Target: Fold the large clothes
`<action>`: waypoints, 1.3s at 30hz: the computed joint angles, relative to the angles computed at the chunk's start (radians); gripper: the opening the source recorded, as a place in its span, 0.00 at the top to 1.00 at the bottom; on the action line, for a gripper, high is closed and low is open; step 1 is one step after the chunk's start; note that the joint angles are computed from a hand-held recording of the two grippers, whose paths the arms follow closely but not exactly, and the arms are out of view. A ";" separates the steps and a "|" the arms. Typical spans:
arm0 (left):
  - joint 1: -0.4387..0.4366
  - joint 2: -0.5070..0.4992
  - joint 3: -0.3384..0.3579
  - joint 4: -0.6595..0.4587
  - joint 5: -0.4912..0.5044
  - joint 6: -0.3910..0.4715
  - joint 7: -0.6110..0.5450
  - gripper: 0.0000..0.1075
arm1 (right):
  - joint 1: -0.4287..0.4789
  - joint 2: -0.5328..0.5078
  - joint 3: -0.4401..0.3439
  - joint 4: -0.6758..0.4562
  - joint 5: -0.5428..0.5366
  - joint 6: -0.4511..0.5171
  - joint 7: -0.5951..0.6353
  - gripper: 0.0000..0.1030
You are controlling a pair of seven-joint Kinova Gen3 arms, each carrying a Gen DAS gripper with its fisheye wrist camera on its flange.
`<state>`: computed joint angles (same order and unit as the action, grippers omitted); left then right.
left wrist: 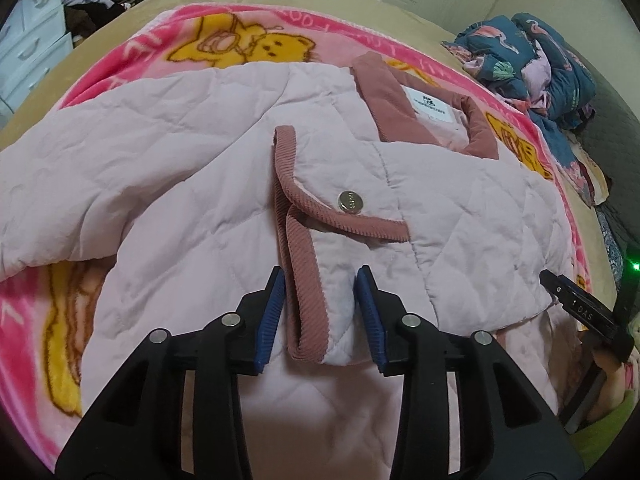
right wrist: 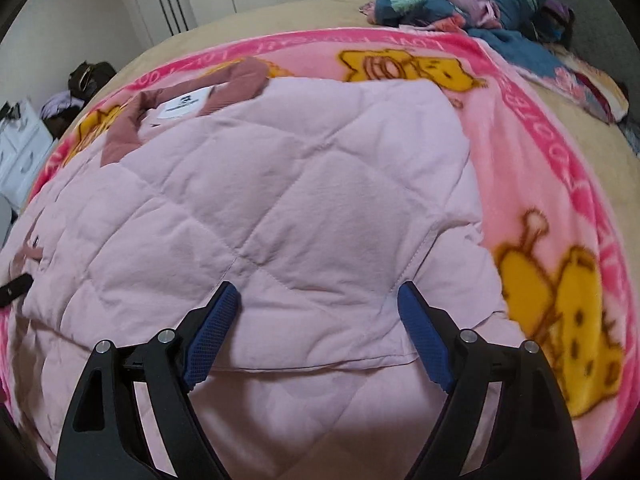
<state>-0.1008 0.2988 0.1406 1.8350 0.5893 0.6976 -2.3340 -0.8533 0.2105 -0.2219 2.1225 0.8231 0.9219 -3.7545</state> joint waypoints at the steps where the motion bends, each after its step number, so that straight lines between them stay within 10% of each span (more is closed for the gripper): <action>1: 0.002 -0.002 -0.001 0.003 -0.002 -0.004 0.002 0.72 | -0.001 0.003 -0.001 -0.007 -0.005 0.010 0.004 0.21; 16: 0.008 -0.119 -0.029 0.043 0.036 0.010 -0.057 0.13 | -0.151 -0.067 -0.118 -0.045 0.054 0.223 -0.212 0.10; 39: -0.028 -0.248 -0.150 0.118 0.111 0.003 -0.159 0.13 | -0.332 0.047 -0.113 -0.308 0.108 0.481 -0.155 0.09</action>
